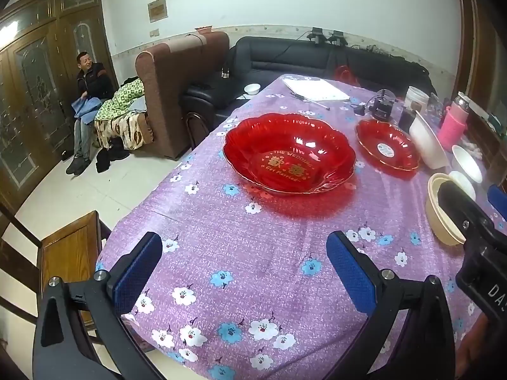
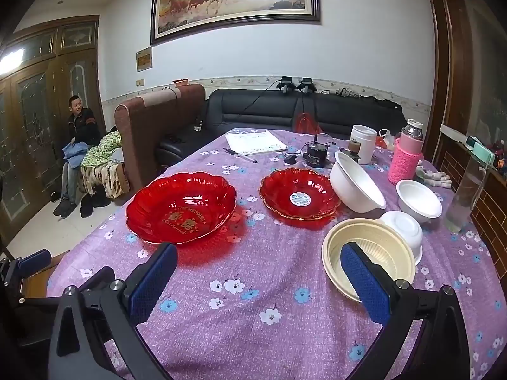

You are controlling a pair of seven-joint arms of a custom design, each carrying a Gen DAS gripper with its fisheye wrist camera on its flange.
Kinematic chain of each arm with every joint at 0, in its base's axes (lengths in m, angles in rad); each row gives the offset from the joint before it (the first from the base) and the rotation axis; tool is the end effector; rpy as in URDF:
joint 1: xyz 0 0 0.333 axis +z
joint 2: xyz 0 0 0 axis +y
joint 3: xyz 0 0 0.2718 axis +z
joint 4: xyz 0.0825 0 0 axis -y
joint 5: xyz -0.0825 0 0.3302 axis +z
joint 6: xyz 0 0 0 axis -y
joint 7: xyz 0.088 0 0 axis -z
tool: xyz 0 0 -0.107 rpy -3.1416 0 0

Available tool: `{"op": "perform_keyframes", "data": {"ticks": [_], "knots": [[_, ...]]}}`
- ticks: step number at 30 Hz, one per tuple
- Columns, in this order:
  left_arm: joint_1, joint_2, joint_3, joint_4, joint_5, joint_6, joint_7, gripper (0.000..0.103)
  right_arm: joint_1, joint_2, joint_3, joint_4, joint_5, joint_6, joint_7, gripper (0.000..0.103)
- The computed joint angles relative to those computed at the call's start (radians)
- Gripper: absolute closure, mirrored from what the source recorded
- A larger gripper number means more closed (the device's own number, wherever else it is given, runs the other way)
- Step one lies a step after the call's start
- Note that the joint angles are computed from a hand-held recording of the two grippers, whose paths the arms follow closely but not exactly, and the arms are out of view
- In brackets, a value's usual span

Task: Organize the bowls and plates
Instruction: 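Move the left tool toward the large red wedding plate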

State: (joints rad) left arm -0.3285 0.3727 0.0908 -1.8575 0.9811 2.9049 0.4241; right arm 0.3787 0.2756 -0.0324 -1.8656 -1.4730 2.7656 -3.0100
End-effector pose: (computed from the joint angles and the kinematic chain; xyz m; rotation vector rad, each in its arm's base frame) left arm 0.5760 -0.1964 0.3684 -1.7325 1.7288 -0.6935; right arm 0.5392 0.2409 0.3952 -1.5567 1.6893 -0.9564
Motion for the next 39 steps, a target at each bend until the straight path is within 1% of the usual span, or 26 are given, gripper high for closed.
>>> {"op": "perform_keyframes", "data": {"ticks": [1,3,4,7,11,18,27,30,33,39], "knots": [[0.005,0.005,-0.003,0.003,-0.008,0.003,0.008,0.000,-0.002,0.006,0.000,0.006,0.006,0.003,-0.004,0.000],[0.018,0.016,-0.007,0.005,-0.030,0.036,0.035,0.000,-0.006,0.018,-0.003,0.018,0.019,0.012,-0.012,0.000],[0.016,0.021,-0.001,0.007,-0.037,0.045,0.041,0.000,-0.001,0.022,-0.003,0.021,0.019,0.010,-0.007,0.000],[0.000,0.026,0.017,0.016,-0.050,0.046,0.055,0.000,0.004,0.039,-0.009,0.038,0.025,0.012,-0.014,0.000],[0.003,0.048,0.019,0.037,-0.112,0.047,0.112,0.000,0.007,0.065,-0.020,0.066,0.047,0.020,-0.024,0.000],[-0.009,0.084,0.043,0.074,-0.216,0.032,0.186,0.000,0.010,0.112,-0.046,0.112,0.098,0.054,-0.037,0.000],[-0.022,0.132,0.067,0.130,-0.329,0.007,0.271,0.000,0.036,0.180,-0.079,0.199,0.212,0.059,-0.142,0.001],[-0.014,0.147,0.058,0.151,-0.374,-0.003,0.310,0.000,0.044,0.204,-0.091,0.227,0.253,0.066,-0.172,0.001],[-0.017,0.162,0.062,0.170,-0.406,-0.010,0.332,0.000,0.053,0.226,-0.103,0.251,0.294,0.070,-0.206,0.001],[-0.018,0.194,0.065,0.219,-0.463,-0.035,0.375,0.000,0.072,0.271,-0.124,0.307,0.379,0.053,-0.277,0.001]]}}
